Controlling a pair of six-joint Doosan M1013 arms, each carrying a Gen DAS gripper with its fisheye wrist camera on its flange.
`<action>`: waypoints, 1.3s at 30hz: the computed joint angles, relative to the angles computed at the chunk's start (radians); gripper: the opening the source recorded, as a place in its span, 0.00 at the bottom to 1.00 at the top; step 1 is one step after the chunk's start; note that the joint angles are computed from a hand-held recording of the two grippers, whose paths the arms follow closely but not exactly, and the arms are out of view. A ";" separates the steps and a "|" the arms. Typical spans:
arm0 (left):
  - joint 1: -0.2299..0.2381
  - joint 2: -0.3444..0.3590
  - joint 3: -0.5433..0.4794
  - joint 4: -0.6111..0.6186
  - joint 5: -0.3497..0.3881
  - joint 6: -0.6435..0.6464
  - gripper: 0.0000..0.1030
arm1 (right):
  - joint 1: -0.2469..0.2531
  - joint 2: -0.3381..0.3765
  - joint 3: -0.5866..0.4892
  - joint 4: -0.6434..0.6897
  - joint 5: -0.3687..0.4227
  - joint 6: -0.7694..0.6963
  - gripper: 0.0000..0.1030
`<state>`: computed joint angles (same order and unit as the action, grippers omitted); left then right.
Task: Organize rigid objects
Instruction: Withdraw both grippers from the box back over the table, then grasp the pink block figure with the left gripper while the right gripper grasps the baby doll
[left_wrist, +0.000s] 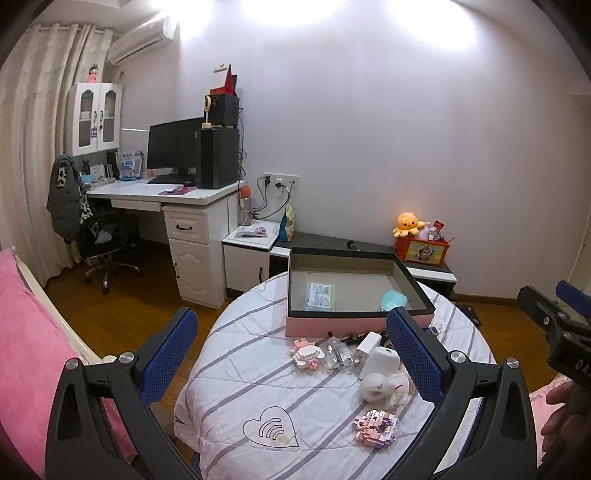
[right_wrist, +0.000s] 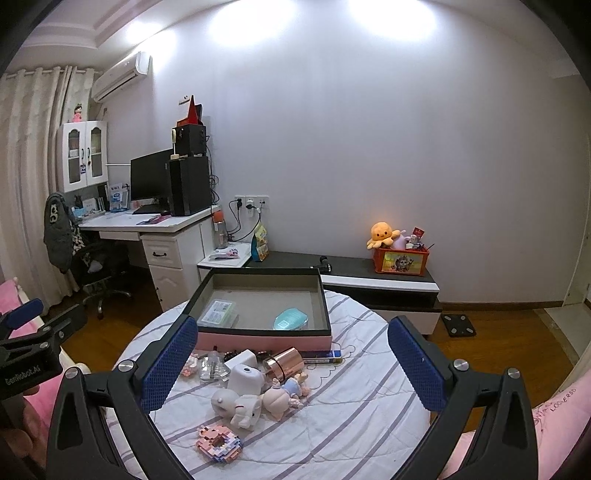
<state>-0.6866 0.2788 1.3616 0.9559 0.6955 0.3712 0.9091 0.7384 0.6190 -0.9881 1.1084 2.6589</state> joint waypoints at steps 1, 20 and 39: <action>0.001 0.002 -0.001 -0.005 -0.002 0.006 1.00 | -0.003 0.000 0.001 0.005 0.001 0.001 1.00; 0.028 0.090 -0.046 -0.286 -0.013 0.256 1.00 | -0.059 0.013 0.032 0.186 0.046 -0.049 1.00; -0.017 0.203 -0.099 -0.549 0.093 0.482 1.00 | -0.123 0.004 0.137 0.452 -0.039 -0.140 1.00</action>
<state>-0.7035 0.4813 1.2625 0.4068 0.7886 0.8534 0.7858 0.7426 0.7557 -0.5358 1.0690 2.5189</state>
